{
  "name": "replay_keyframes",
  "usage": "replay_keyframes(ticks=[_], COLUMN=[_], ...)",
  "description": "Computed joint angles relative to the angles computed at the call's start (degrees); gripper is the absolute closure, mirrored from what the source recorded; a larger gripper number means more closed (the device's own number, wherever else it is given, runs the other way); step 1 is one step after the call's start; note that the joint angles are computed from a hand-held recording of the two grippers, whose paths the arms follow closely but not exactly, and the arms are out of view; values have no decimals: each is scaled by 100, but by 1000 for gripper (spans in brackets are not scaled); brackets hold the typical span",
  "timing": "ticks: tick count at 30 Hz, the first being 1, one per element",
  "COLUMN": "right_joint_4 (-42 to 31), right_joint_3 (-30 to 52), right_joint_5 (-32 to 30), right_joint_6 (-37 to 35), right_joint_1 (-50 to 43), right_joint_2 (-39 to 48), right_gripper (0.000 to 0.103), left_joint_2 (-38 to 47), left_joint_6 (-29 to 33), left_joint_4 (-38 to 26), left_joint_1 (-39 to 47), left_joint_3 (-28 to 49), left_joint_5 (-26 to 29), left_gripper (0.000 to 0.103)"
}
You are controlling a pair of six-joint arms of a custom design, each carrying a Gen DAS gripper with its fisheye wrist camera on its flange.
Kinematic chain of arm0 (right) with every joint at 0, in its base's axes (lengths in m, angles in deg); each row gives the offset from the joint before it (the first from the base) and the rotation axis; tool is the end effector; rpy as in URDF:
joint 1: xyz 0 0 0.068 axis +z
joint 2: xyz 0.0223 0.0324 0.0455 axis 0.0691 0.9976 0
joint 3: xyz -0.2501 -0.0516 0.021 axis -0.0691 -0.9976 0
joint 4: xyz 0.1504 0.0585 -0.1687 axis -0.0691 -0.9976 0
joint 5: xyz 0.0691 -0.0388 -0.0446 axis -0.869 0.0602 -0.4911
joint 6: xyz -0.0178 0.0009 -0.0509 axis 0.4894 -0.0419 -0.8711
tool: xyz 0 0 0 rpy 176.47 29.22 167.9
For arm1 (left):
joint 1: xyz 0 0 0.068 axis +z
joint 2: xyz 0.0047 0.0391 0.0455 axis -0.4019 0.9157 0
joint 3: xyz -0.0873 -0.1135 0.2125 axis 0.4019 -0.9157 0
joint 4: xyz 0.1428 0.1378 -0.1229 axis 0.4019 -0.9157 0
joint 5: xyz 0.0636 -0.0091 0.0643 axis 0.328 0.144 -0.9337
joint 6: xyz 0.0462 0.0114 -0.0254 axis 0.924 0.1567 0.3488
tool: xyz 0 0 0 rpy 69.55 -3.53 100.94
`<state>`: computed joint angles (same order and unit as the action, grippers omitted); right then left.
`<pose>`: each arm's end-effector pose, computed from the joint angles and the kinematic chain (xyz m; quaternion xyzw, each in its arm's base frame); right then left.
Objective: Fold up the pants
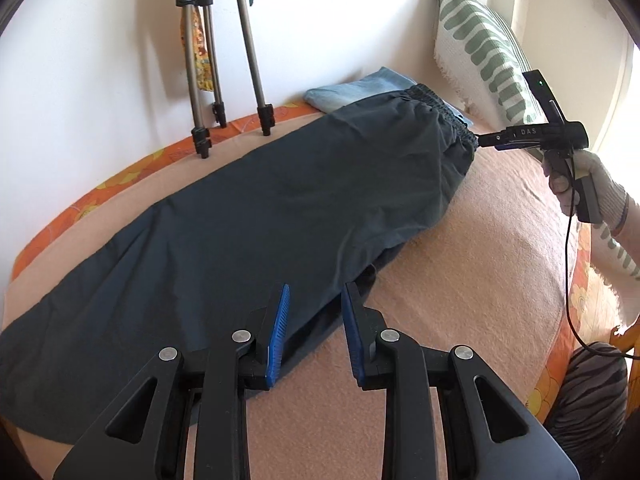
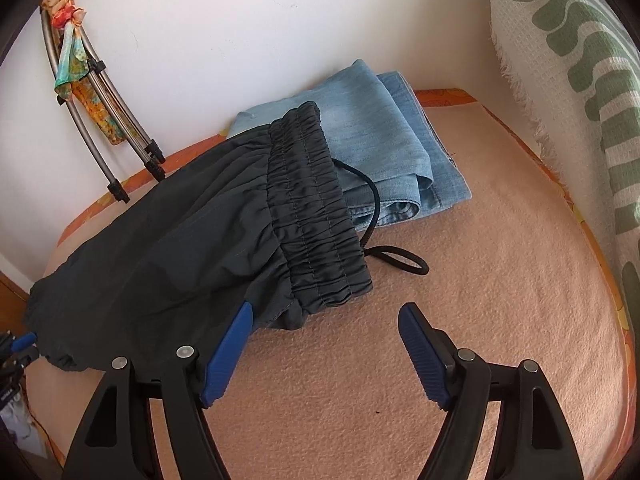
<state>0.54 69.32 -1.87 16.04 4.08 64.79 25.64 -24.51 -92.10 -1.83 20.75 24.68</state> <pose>0.1551 0.0011 0.0979 0.1870 0.9365 0.0713 0.2879 0.1923 0.0536 0.1220 0.3763 0.8611 -0.1565 0.3040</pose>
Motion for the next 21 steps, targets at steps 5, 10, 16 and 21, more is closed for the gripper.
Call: replay_keyframes(ticks=[5,10,16,21], right_joint_4=[928,2006,3301,4162], right_joint_3=[-324,-589,-699,-677], right_joint_5=[-743,-1172,-1799,-2307], right_joint_6=[401,736,1022,1280], right_joint_1=[-494,-795,-1304,-1713], right_joint_2=[536,1244,2300,2946], right_gripper=[25,25,24,23], left_joint_2=[57,259,471,692], left_joint_6=[-338,-1395,-2009,-2313], left_joint_4=[111,1077,1989,2350], left_joint_1=[-382,-1089,-1476,-1624], left_joint_3=[-357,-695,-887,-880], left_joint_5=[-147,-295,-653,-693], left_gripper=[78,76,58,57])
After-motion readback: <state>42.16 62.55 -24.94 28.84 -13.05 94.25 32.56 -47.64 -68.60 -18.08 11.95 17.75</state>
